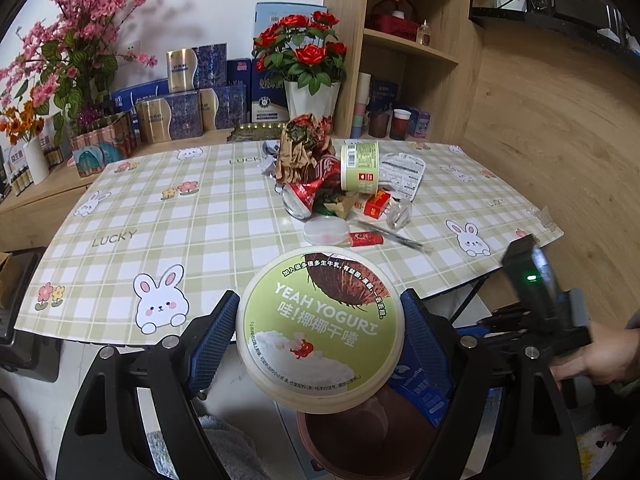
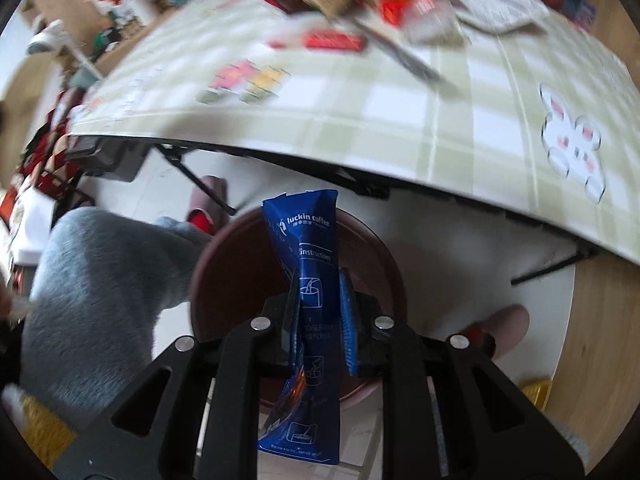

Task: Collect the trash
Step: 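Carry the blue coffee bag with the right gripper over the bin and release, then lower the green yogurt cup with the left gripper into the bin and release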

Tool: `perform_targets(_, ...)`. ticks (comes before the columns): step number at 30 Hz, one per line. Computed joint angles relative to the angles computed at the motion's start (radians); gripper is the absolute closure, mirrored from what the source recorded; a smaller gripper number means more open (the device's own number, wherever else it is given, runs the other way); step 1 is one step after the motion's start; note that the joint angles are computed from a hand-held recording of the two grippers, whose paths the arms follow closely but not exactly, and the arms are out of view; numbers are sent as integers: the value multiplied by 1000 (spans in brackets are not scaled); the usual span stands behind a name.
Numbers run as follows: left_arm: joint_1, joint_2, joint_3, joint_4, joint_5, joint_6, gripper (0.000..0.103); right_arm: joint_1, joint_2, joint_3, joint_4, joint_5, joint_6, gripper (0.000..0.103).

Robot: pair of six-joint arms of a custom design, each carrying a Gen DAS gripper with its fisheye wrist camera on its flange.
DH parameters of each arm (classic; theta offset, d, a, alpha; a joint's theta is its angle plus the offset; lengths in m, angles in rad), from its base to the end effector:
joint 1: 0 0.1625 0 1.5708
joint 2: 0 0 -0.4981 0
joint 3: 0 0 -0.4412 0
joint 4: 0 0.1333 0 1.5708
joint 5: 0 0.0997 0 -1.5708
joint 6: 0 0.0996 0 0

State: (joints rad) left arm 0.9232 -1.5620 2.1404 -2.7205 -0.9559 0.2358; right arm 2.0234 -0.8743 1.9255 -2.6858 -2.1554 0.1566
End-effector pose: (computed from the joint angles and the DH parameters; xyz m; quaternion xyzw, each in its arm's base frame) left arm -0.1505 -0.5152 0.4049 0.3138 0.8632 -0.3223 0.2293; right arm 0.3518 -0.5444 0.0851 0.1320 -0.9480 0.1155 0.2656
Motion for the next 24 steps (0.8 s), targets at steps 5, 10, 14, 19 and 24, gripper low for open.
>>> perform_targets(5, 6, 8, 2, 12, -6, 5, 24, -34, 18, 8, 23, -18, 105, 83)
perform_targets(10, 13, 19, 0, 26, -12, 7, 24, -52, 16, 17, 66, -33, 168, 82)
perform_targets(14, 18, 27, 2, 34, -15, 5, 24, -57, -1, 35, 32, -26, 199, 78)
perform_targets(19, 27, 36, 3, 53, -31, 7, 24, -45, -22, 44, -37, -20, 178, 73)
perform_targets(24, 37, 50, 4, 69, -37, 7, 24, -2, -41, 73, -238, -22, 60, 42)
